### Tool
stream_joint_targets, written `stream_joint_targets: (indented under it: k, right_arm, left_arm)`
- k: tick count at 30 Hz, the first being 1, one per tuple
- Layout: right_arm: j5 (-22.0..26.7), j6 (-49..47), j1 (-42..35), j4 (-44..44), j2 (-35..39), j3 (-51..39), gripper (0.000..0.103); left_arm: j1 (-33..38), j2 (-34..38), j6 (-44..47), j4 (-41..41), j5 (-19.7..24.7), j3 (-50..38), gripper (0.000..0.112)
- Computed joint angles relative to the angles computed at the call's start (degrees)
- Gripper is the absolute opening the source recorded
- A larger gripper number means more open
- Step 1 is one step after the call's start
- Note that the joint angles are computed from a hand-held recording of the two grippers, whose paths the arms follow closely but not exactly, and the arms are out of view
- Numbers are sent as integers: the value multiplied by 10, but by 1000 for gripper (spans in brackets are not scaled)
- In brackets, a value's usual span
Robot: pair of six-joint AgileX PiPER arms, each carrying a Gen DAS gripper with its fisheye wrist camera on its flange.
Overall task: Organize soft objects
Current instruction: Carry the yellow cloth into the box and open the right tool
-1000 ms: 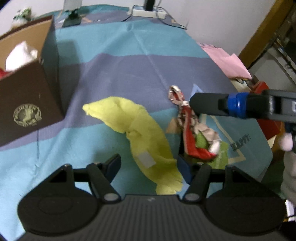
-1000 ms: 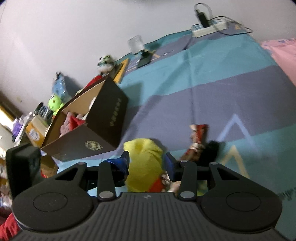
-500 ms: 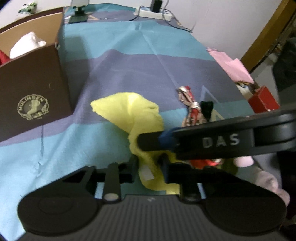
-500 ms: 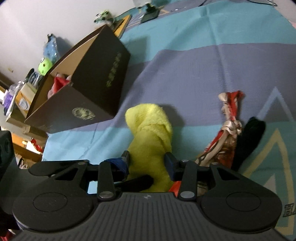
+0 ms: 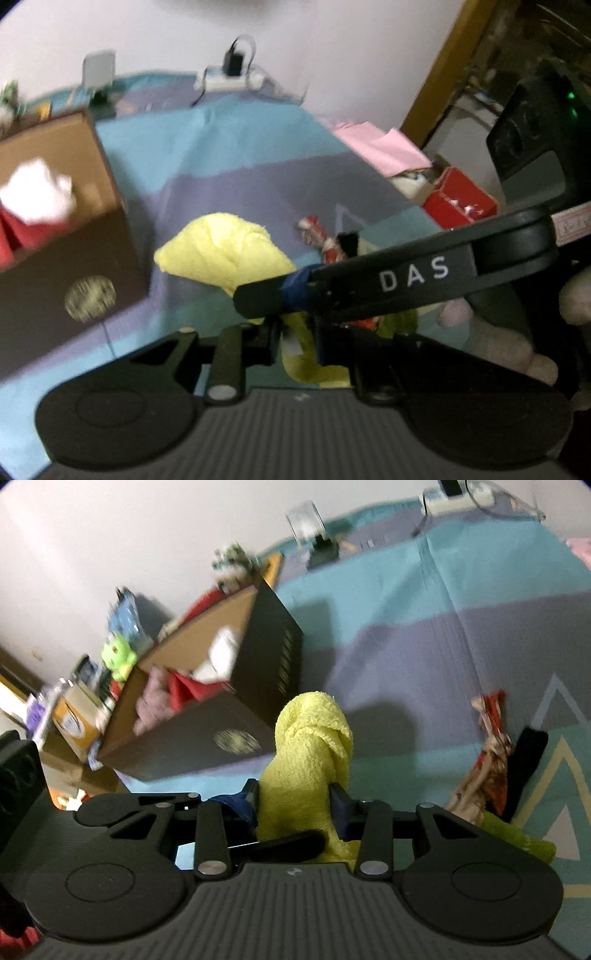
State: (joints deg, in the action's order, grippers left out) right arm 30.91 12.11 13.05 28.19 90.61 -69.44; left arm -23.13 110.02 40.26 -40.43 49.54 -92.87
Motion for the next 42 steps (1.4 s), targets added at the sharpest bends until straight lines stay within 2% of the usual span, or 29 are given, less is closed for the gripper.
stream_joint_targets:
  k: [4, 11, 15, 18, 21, 25, 29, 35, 37, 38, 39, 42]
  right_arm:
    - [-43, 87, 33, -71, -21, -15, 24]
    - [-142, 279, 96, -275, -6, -64, 25]
    - [-176, 277, 108, -271, 60, -137, 25]
    - [-181, 213, 111, -179, 112, -196, 25]
    - [-163, 148, 115, -93, 178, -280, 25]
    - [-113, 169, 128, -100, 263, -411, 25]
    - [-57, 174, 128, -68, 347, -535, 26]
    - [66, 237, 134, -112, 468, -734, 27]
    - [96, 243, 135, -114, 490, -773, 27]
    - [108, 246, 135, -116, 496, -784, 27]
    - [110, 243, 135, -115, 496, -783, 27]
    - [73, 218, 130, -82, 467, -717, 27]
  left_arm:
    - [22, -34, 84, -39, 1, 1, 13]
    - [91, -62, 192, -99, 21, -28, 13]
    - [136, -54, 219, -105, 27, -58, 14]
    - [167, -41, 219, -95, 27, -79, 14]
    - [196, -29, 215, -82, 22, -94, 14]
    - [221, 1, 198, -53, 21, -133, 15]
    - [242, 31, 177, -22, 21, -160, 16]
    - [251, 85, 108, 45, 19, -201, 18]
    - [250, 95, 88, 71, 9, -205, 29]
    - [249, 96, 78, 84, -1, -201, 39]
    - [248, 100, 65, 100, -7, -201, 43]
    - [245, 116, 16, 149, -3, -219, 47]
